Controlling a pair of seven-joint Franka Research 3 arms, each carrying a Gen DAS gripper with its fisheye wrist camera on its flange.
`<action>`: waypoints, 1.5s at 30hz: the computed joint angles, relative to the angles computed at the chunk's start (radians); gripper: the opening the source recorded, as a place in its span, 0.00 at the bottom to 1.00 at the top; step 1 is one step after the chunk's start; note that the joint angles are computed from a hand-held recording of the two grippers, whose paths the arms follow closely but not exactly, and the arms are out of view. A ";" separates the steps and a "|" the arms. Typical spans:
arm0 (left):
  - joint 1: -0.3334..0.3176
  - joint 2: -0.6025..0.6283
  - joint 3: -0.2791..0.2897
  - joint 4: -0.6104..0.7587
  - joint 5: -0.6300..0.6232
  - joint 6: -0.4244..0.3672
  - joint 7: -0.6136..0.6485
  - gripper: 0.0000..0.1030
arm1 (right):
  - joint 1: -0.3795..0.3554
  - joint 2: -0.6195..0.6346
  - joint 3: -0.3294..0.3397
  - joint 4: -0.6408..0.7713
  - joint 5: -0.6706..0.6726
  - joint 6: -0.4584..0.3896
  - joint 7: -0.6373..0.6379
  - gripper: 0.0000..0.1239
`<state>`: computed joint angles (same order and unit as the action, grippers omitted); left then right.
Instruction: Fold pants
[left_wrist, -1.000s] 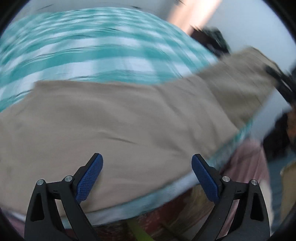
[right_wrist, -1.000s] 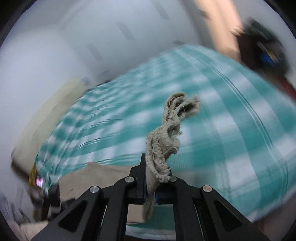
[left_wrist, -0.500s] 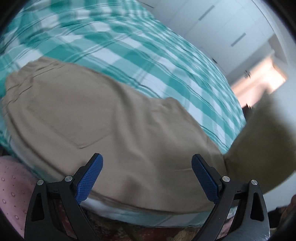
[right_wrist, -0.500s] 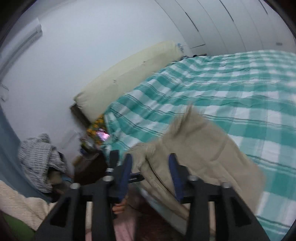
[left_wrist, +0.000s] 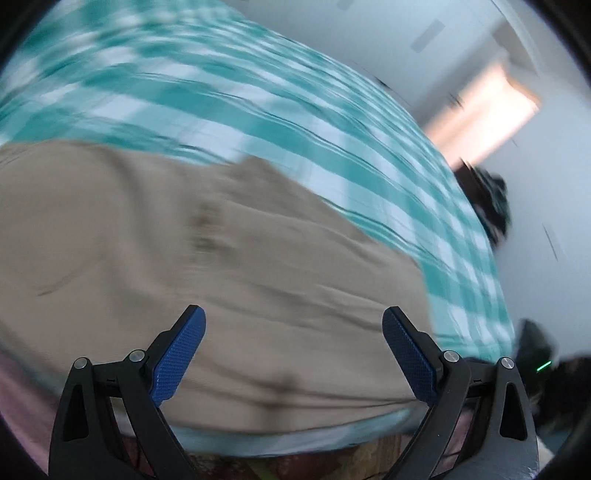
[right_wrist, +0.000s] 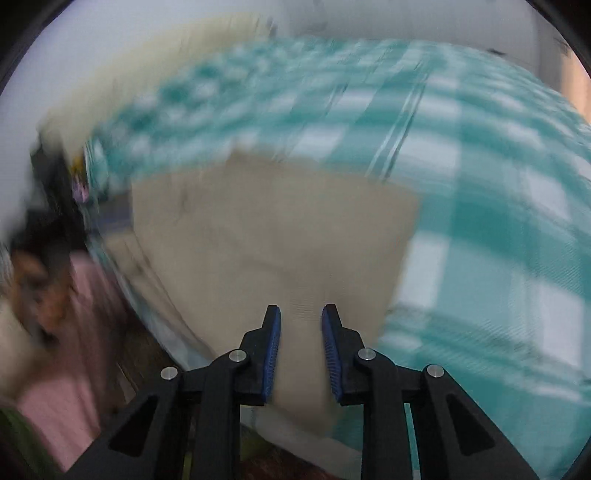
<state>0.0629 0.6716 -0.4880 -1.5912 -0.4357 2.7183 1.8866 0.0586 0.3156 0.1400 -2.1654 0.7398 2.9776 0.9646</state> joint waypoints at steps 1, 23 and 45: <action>-0.023 0.016 0.003 0.026 0.025 -0.016 0.008 0.94 | 0.047 0.015 -0.038 -0.012 -0.061 0.039 0.048 0.20; 0.148 -0.080 -0.046 -0.112 -0.106 -0.028 0.052 0.84 | 0.059 0.120 -0.098 0.238 -0.253 -0.212 0.241 0.20; -0.015 0.102 0.167 0.295 0.088 -0.466 -0.130 0.35 | 0.036 0.077 -0.009 0.049 -0.283 0.097 0.339 0.20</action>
